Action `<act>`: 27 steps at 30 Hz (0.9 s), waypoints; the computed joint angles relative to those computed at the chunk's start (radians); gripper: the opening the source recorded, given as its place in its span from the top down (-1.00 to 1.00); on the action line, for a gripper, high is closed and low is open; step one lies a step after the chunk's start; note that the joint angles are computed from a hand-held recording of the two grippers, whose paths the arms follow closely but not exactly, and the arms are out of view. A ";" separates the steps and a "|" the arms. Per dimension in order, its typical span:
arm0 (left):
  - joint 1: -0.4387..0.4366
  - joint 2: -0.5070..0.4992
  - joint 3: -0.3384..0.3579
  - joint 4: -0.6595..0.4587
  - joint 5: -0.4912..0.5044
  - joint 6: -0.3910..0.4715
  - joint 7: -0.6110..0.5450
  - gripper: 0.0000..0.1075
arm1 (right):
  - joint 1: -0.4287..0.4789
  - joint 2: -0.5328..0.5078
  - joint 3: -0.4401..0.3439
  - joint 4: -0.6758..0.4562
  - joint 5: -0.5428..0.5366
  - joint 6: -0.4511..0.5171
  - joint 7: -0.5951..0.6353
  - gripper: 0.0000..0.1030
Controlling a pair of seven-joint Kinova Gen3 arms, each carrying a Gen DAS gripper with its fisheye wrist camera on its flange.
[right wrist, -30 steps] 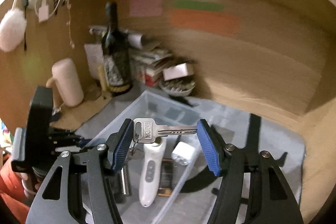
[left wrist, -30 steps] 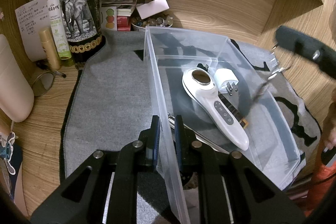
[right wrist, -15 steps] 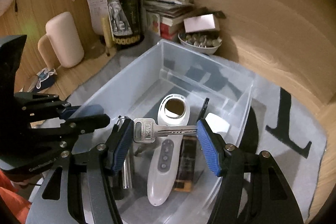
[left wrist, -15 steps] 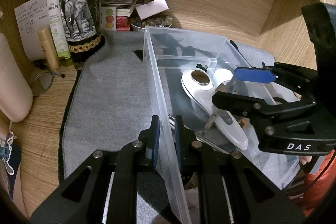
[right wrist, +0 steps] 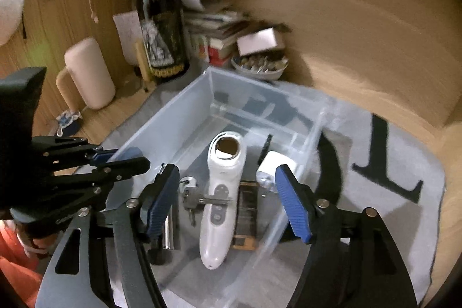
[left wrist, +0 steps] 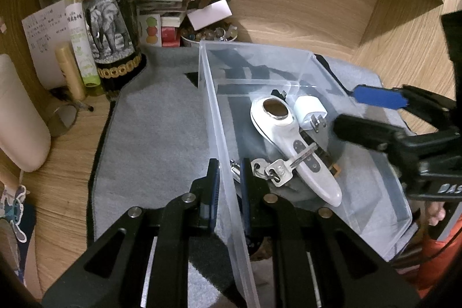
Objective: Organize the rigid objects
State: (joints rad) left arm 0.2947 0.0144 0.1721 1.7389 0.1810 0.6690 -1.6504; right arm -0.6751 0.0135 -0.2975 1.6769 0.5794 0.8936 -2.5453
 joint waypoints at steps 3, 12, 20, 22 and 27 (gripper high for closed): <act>0.011 -0.016 0.007 -0.005 -0.046 0.000 0.049 0.76 | -0.011 -0.046 -0.020 0.026 0.068 0.016 -0.082 -0.32; 0.014 -0.109 0.012 0.006 -0.059 -0.026 0.106 0.57 | 0.042 -0.174 -0.174 0.091 0.230 0.066 -0.278 -0.59; 0.005 -0.247 0.084 0.099 -0.144 -0.171 0.213 -0.38 | 0.061 -0.217 -0.309 0.122 0.361 0.178 -0.458 -1.00; -0.017 -0.280 0.120 0.119 -0.182 -0.197 0.256 -0.47 | 0.057 -0.223 -0.334 0.129 0.385 0.211 -0.498 -1.00; -0.037 -0.355 0.156 0.159 -0.212 -0.237 0.310 -0.56 | 0.037 -0.228 -0.404 0.136 0.435 0.325 -0.579 -1.00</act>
